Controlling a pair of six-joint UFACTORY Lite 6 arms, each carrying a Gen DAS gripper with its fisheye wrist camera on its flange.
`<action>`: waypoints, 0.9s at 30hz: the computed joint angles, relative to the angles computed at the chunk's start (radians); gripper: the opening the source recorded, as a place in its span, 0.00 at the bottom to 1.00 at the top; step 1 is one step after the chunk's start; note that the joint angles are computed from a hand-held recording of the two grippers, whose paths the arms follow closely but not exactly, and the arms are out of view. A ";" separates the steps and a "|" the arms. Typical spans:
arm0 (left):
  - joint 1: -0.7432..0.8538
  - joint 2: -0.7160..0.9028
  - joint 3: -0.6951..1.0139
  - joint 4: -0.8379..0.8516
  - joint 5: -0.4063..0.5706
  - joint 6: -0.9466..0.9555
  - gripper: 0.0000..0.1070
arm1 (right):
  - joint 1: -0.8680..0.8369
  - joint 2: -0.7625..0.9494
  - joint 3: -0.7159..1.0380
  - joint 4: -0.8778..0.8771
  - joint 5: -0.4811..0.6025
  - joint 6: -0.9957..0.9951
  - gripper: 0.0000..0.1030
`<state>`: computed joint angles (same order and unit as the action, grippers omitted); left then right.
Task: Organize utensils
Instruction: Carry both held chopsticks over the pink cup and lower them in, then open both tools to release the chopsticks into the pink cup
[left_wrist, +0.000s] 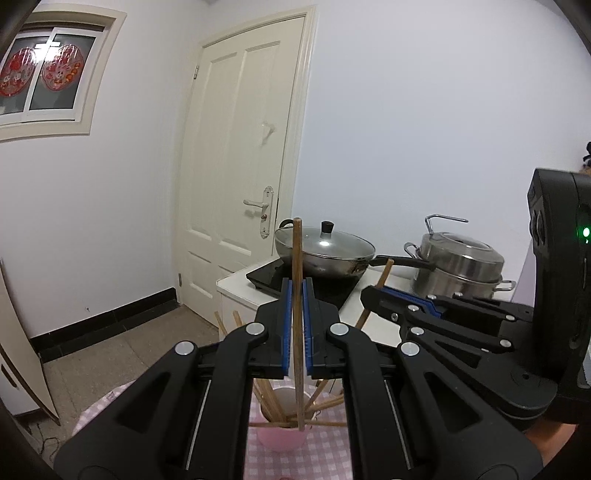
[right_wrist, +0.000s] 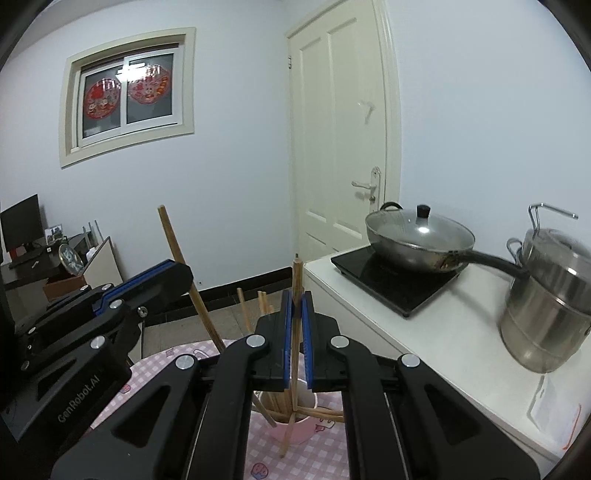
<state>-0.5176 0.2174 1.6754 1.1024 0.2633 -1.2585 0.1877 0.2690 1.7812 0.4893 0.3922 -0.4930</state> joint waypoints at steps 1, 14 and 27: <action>-0.001 0.020 0.015 0.013 0.002 -0.014 0.05 | -0.004 0.005 -0.002 0.015 0.000 -0.012 0.04; 0.011 0.099 -0.060 0.241 -0.026 -0.243 0.05 | -0.030 0.082 -0.005 0.095 0.025 -0.089 0.04; 0.029 0.069 -0.205 0.304 -0.063 -0.301 0.05 | -0.013 0.113 -0.056 0.012 0.023 -0.006 0.04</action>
<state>-0.4889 0.2864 1.4702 1.4061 0.1998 -1.5597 0.1749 0.3824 1.7256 0.5009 0.4148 -0.4993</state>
